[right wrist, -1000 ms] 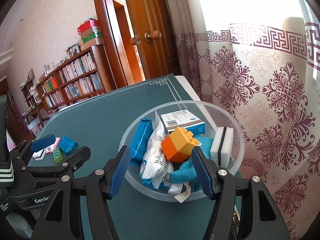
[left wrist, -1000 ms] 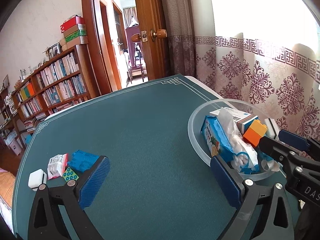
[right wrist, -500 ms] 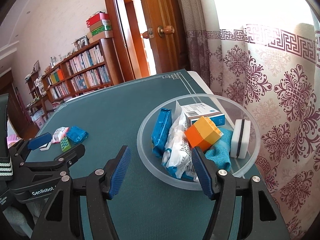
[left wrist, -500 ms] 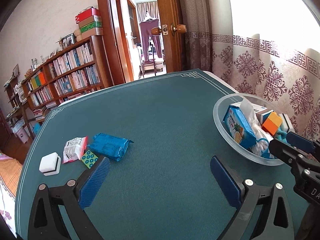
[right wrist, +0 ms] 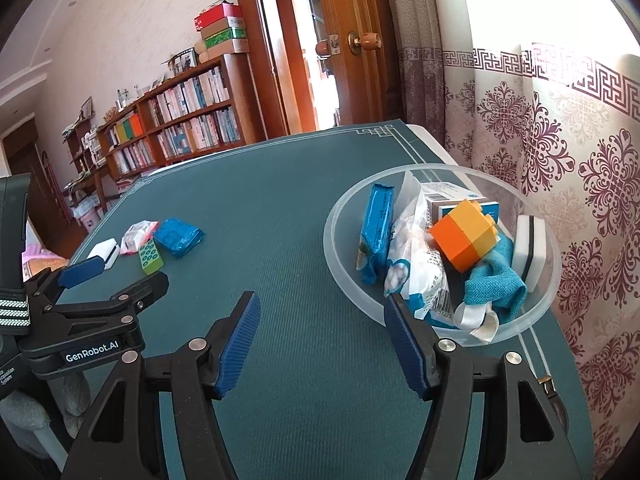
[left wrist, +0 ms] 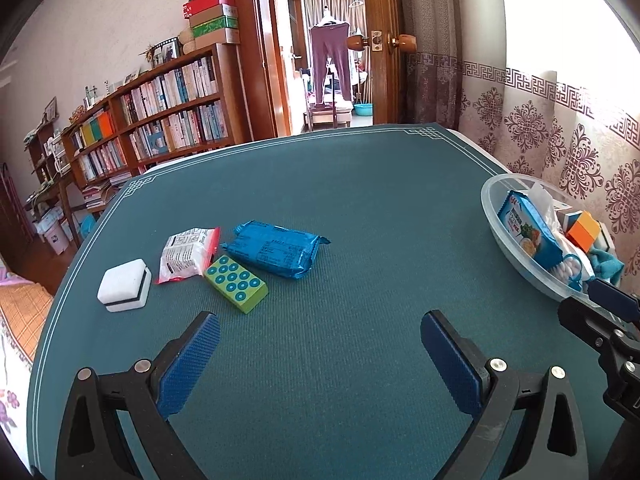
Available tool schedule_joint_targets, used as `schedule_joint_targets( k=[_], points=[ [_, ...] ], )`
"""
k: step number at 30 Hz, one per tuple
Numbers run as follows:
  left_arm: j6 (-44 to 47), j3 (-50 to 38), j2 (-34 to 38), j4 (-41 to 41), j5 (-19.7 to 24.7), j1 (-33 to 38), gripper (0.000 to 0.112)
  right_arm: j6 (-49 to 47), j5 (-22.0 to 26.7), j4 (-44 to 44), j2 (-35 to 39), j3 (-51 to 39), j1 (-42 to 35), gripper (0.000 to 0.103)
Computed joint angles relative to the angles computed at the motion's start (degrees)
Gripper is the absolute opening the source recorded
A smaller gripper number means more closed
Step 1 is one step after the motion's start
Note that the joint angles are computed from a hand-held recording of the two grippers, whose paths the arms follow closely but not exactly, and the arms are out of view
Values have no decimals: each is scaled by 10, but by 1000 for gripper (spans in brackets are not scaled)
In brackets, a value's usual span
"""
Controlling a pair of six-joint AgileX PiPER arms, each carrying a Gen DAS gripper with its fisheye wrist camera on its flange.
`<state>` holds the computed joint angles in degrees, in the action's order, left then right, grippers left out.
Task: Organize objects
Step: 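Withdraw both grippers from the bowl back over the table, then grasp the green block with blue dots with the left gripper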
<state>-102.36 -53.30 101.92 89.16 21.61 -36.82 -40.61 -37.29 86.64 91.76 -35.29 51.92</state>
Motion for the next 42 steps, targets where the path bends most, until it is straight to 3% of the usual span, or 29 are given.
schedule_joint_targets(
  k=[7,12,25,37,42],
  points=[
    [24,3,2,-31,-19,54,102,-2,14,-3,30,-20,14,66],
    [116,-22,19,-130,-38,94,102,4,32,-15,49,-28,15,66],
    [264,-128,94,-287,-7,127,102,38,63,-53,57,-24,-2,66],
    [275,-176,139,-293,20,130,102,48,82,-68,63,-27,-16,66],
    [293,-157,127,-316,-7,150,102,52,86,-69,71,-30,-16,66]
  ],
)
